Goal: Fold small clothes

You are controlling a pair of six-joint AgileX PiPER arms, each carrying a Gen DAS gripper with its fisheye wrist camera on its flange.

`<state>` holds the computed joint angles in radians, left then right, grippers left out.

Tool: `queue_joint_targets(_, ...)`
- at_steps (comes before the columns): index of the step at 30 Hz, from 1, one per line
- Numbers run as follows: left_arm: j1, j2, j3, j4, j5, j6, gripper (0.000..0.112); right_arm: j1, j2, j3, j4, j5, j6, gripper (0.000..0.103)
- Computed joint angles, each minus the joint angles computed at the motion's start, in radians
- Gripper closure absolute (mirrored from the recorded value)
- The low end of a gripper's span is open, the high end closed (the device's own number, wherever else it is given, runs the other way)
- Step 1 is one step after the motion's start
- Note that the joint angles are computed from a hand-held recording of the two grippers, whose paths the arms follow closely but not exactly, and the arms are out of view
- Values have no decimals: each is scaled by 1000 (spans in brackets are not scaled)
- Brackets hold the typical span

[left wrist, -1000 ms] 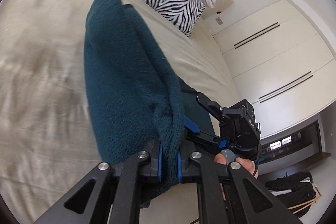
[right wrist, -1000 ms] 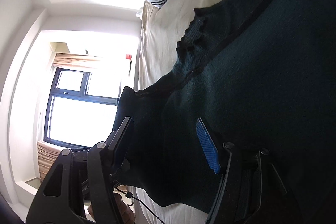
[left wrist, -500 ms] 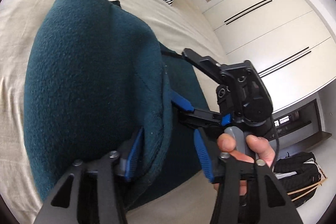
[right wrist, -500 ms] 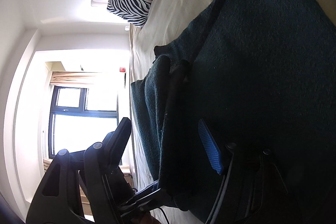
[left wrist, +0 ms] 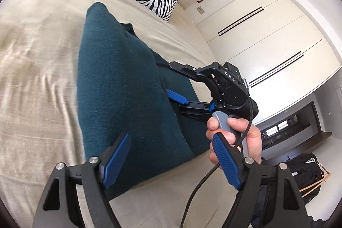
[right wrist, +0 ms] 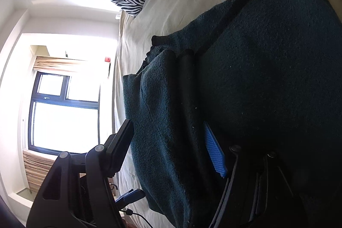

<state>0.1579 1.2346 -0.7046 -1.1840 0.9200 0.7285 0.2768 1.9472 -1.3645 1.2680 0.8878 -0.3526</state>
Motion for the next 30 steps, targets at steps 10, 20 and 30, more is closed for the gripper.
queue_joint_targets(10, 117, -10, 30, 8, 65, 65, 32, 89, -49, -158, -352, 31, 231, 40)
queue_joint_targets(20, 47, 22, -4, 10, -23, 41, 32, 103, 0, -132, -338, 38, 236, 92)
queue_joint_targets(30, -168, 146, -113, 123, -239, -55, 33, 56, -122, -21, -398, -5, 220, 94)
